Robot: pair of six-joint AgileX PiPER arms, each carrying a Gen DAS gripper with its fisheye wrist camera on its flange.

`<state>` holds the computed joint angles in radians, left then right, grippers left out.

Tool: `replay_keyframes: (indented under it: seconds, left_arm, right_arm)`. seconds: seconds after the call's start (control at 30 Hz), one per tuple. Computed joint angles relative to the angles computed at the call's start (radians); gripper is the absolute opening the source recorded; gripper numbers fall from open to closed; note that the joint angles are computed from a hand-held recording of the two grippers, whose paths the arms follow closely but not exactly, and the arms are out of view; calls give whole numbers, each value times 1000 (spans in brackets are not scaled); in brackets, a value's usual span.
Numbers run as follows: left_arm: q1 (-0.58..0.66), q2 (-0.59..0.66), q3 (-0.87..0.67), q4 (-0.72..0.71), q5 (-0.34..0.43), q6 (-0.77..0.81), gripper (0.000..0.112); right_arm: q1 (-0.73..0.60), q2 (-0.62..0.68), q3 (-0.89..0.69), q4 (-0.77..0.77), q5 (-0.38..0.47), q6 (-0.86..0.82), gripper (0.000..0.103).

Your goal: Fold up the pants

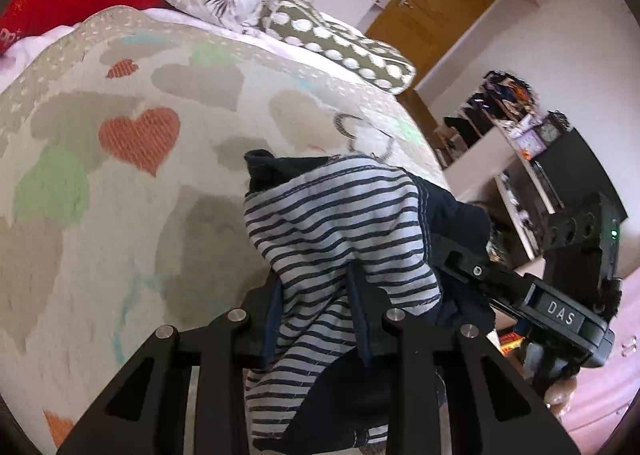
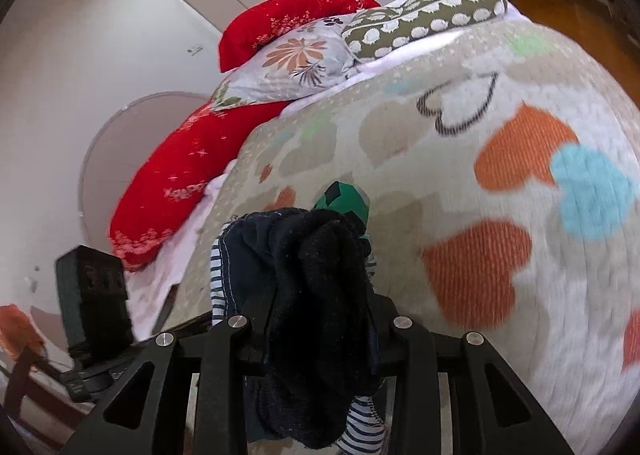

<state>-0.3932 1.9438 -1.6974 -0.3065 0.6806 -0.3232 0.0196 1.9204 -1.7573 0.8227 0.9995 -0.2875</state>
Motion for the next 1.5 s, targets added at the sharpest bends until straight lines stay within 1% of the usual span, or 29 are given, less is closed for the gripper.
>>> replay_keyframes:
  seconds: [0.1,0.13,0.17,0.2,0.23,0.27,0.3,0.33,0.37,0.43,0.5,0.53,0.6,0.63,0.7,0.77,0.8,0.87,0.9,0.93,1.0,1.1,1.17,1.23,1.27,1.3,1.37,1.43,1.5]
  left_arm:
    - [7,87,-108,132,60,-115,28]
    - [5,116,-140,186,92,-161,29]
    - [6,132,-154,205,116,-178,29]
    - [17,148,-161,187,139,-172,29]
    - [26,140,-143,159,134,-159,29]
    - [31,122,-112,140,118,-150,29]
    - [29,90,-69,152,101,-158,33]
    - [24,70,-47,176,93,-175,40]
    - [12,39,-9,215,78,-207,47]
    - [-7,-3,42,271,67,-258,48]
    - [-40,-46,94,340,66,-331,48]
    - [-54,-64,116,369,63,-363,48]
    - [-92,-108,183,429,21,-439,48]
    - [-119,-132,227,464,-12,-480,50]
    - [-149,-125,245,496,-26,-511,55]
    - [-162,-77,207,488,8,-487,56]
    - [-166,-47,182,471,38,-466,56]
    - [-179,-48,183,489,45,-481,56]
    - [-188,-68,200,497,34,-486,56]
    - [-196,-85,212,507,27,-492,56]
    - [-222,-116,227,553,40,-532,57]
    - [-274,-161,247,641,77,-631,65]
    - [-329,-190,260,748,119,-739,73]
    - [-405,-215,268,888,194,-869,79]
    - [-440,-225,273,950,233,-925,82]
    - [-483,-232,272,1014,285,-978,83]
    - [-552,-233,258,1105,382,-1032,85]
    - [-602,-231,240,1162,466,-1050,87]
    - [-638,-236,225,1186,525,-1057,89]
  right_arm:
    - [12,99,-129,-62,15,62,36]
    - [20,128,-166,-102,13,87,37]
    - [33,162,-208,-162,11,124,43]
    - [49,195,-257,-244,20,183,48]
    - [54,227,-285,-301,27,219,51]
    - [48,243,-299,-317,41,238,52]
    - [31,247,-296,-294,49,235,52]
    - [6,230,-261,-241,37,205,53]
    - [-11,205,-227,-211,16,185,56]
    - [-34,134,-147,-189,-45,163,60]
    - [-57,59,-72,-139,-94,108,60]
    - [-63,35,-51,-106,-95,74,60]
    - [-70,10,-20,-26,-67,13,60]
    - [-77,-5,21,37,-47,-36,60]
    - [-75,-28,103,98,-44,-96,60]
    - [-43,-27,140,47,-81,-66,60]
    - [-24,-20,151,-23,-109,-4,60]
    - [13,-4,144,-200,-160,139,60]
    - [14,-4,160,-237,-186,154,60]
    - [4,-7,155,-234,-173,161,60]
    - [-34,-44,198,-144,-174,107,60]
    - [-54,-166,303,-131,-222,57,60]
    - [-53,-250,384,-167,-255,58,60]
    - [-50,-348,485,-217,-287,69,60]
    - [-40,-372,510,-248,-300,92,60]
    - [-32,-412,552,-290,-316,125,60]
    - [-38,-488,633,-329,-324,164,60]
    - [-45,-547,692,-349,-312,190,60]
    - [-28,-583,719,-397,-310,236,60]
